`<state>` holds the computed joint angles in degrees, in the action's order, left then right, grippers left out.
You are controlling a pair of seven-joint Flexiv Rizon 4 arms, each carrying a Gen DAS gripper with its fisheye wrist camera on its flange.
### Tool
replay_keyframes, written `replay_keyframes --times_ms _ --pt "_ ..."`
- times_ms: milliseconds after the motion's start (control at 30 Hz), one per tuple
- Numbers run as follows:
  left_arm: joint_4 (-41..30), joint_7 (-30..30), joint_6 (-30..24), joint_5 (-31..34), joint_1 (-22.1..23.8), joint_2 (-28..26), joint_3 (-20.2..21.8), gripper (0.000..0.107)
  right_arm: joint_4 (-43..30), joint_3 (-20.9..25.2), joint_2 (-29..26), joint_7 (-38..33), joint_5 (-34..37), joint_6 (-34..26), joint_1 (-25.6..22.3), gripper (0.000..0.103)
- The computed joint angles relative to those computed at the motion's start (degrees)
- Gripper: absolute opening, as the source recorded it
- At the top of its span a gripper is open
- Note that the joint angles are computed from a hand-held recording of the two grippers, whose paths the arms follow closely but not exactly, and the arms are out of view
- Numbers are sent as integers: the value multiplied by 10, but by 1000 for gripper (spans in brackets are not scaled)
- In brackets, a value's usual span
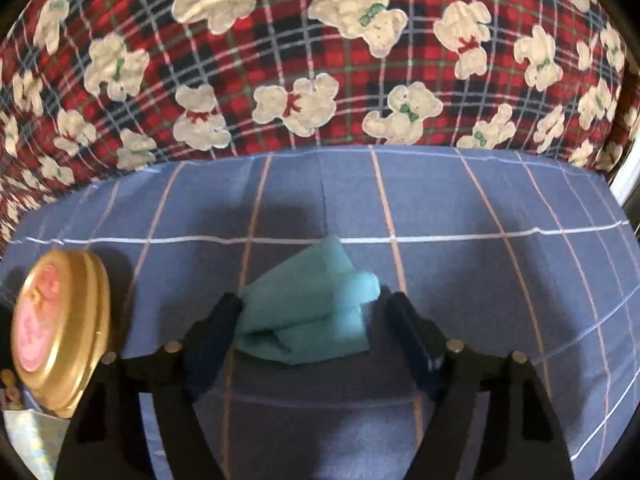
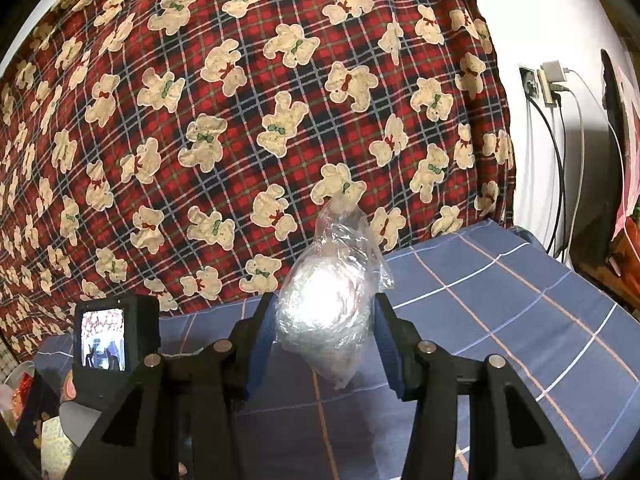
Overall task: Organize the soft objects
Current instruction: 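Grasp the teal cloth with the left tool while the right tool holds the cotton bag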
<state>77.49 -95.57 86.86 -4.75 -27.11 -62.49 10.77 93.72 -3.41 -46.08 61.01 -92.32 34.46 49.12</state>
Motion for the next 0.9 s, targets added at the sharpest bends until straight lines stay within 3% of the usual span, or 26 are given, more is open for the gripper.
replay_keyframes --times_ms 33,67,133,167,333,433,567,633,800,900 --pt "5 22 7 -18 10 0 -18 64 0 0 0 -1 2 -1 0 51" --pt "3 6 6 -2 12 1 -17 44 -1 0 -1 -2 3 -2 1 51" --pt "6 3 15 -1 3 2 -2 21 -1 0 0 -1 2 0 0 51" --pt "10 9 19 -1 9 4 -11 17 0 1 0 0 3 1 0 50" --pt "79 71 82 0 94 31 -133 15 6 2 2 19 -2 9 -6 51" --pt "156 111 177 31 163 55 -221 15 9 2 3 27 -4 13 -8 51" --pt "253 138 276 128 291 67 -350 16 12 0 4 29 -11 -4 -2 51" --pt "290 138 308 178 338 68 -383 16 11 0 3 25 -12 -12 1 51" --pt "355 127 393 258 371 82 -378 16 -2 -1 -6 -2 -9 -29 11 51" --pt "375 132 433 247 331 103 -316 16 -14 -3 -16 -18 -2 -44 23 50"
